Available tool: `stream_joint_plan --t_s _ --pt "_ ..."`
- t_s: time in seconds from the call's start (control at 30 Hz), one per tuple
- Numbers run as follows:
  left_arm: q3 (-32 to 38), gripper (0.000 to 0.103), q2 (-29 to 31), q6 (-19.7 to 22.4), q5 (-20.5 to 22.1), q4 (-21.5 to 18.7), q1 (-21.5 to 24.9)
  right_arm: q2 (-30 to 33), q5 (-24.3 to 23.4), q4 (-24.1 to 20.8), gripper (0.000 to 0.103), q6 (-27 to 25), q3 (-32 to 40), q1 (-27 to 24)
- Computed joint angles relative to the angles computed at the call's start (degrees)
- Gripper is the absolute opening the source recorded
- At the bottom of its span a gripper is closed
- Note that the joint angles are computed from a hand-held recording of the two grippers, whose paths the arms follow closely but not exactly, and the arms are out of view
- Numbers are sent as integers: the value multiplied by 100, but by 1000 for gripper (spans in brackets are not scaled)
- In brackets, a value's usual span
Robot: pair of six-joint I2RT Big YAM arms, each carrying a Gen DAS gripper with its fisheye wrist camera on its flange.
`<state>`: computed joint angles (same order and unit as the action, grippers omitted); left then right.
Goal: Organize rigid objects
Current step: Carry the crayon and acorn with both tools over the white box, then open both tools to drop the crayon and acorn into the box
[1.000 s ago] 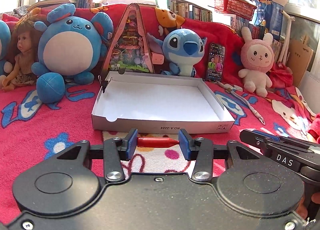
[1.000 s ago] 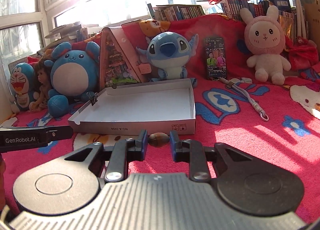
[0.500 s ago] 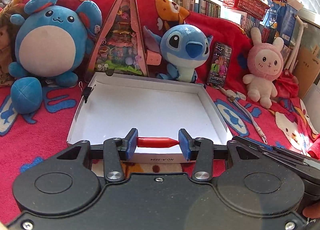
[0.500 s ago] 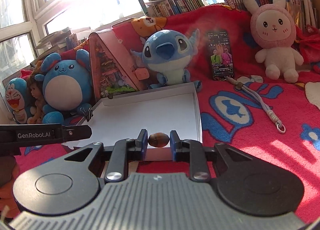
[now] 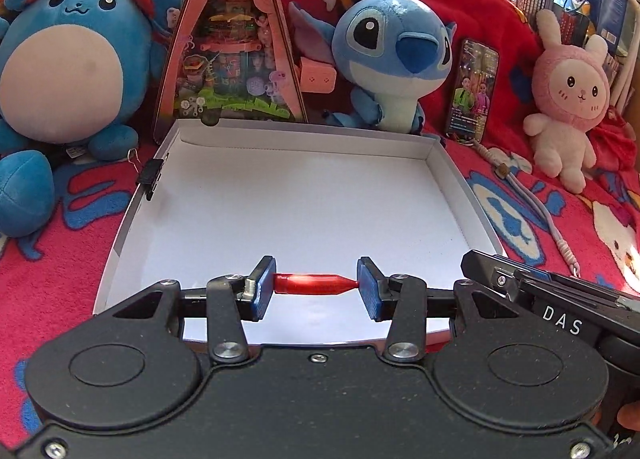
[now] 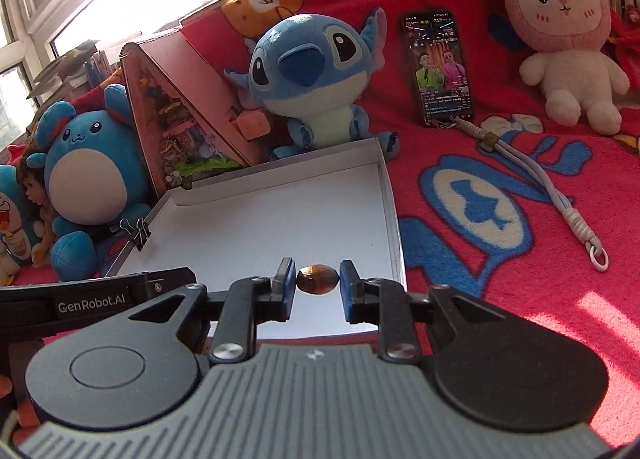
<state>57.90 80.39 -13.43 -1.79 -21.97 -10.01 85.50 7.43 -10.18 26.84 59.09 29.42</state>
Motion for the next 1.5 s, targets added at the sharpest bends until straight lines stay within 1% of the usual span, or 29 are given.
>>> stream_joint_plan --t_s 0.23,0.5,0.77,1.1,1.13,1.27,1.3,1.33,1.37,1.4,1.43,1.5 --pt "103 43 265 -118 -39 -44 45 305 38 -150 28 -38 220 -10" --pt "139 43 388 -125 -83 -101 52 460 58 -262 28 -121 343 -18" --pt "143 43 420 -91 -174 -71 3 558 117 -388 28 -110 434 -17" --pt "140 43 414 -89 -237 -56 -18 587 161 -425 29 -182 470 13" --pt "133 43 409 -85 -238 -57 -18 583 157 -418 31 -194 465 14" --pt "124 43 374 -99 -171 -106 -4 558 107 -400 32 -196 446 12" --pt "114 43 357 -97 -160 -106 -3 546 93 -393 35 -191 434 10" --pt "92 44 331 -85 -165 -93 -7 536 91 -386 41 -197 424 10" --pt "76 45 310 -64 -173 -76 -10 521 105 -369 44 -219 409 16" --pt "57 48 283 -48 -184 -58 -11 504 126 -348 51 -241 390 24" --pt "26 50 242 -47 -189 -37 -12 473 146 -315 51 -277 357 36" --pt "-39 60 141 -67 -152 3 1 410 169 -295 54 -320 307 52"
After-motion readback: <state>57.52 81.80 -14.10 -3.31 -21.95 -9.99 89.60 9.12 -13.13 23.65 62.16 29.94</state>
